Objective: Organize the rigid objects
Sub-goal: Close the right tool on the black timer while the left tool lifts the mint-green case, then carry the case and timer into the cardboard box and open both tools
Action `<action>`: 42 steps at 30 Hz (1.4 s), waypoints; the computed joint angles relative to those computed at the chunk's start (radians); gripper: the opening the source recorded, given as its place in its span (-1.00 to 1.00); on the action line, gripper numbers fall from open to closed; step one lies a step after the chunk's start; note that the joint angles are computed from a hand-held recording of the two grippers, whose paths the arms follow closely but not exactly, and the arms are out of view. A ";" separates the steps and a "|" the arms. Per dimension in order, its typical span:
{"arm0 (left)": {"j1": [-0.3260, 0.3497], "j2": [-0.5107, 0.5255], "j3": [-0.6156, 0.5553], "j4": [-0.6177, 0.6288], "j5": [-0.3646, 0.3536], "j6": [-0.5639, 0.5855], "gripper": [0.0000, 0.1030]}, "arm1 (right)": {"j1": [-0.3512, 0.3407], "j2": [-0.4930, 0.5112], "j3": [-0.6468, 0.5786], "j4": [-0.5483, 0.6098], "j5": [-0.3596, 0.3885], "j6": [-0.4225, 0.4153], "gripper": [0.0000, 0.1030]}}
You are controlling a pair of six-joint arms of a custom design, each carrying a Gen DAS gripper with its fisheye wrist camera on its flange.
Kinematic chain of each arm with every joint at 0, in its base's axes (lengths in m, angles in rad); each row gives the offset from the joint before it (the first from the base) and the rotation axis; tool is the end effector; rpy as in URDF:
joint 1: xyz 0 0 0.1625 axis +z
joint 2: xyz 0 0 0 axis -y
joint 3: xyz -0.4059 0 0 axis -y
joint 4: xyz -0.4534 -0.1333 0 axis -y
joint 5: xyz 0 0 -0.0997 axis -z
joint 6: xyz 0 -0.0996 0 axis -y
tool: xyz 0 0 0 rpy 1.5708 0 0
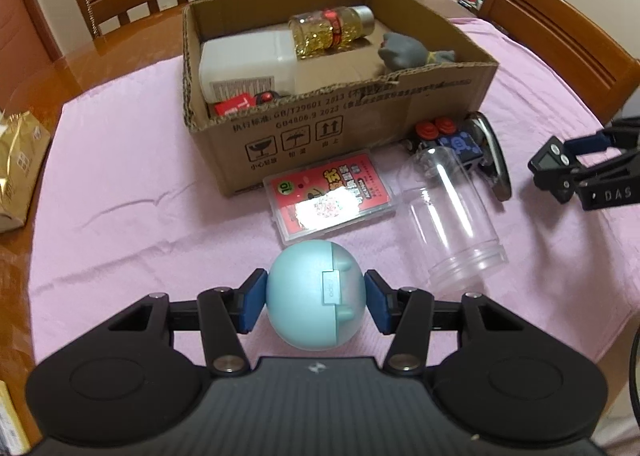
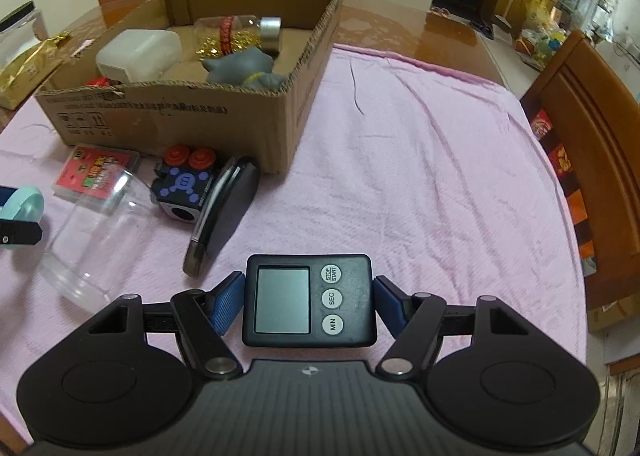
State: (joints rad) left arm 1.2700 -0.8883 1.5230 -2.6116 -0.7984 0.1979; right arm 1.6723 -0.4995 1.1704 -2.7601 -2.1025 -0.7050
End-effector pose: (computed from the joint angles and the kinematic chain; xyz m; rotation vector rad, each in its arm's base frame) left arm -0.0258 -0.7677 0.1825 0.3877 2.3162 -0.5301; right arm 0.1676 -0.8279 0.0499 0.8007 -2.3287 0.4231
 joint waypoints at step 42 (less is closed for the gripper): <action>-0.025 -0.006 -0.167 -0.001 0.042 0.148 0.00 | 0.128 0.315 -0.567 0.298 0.208 -0.145 1.00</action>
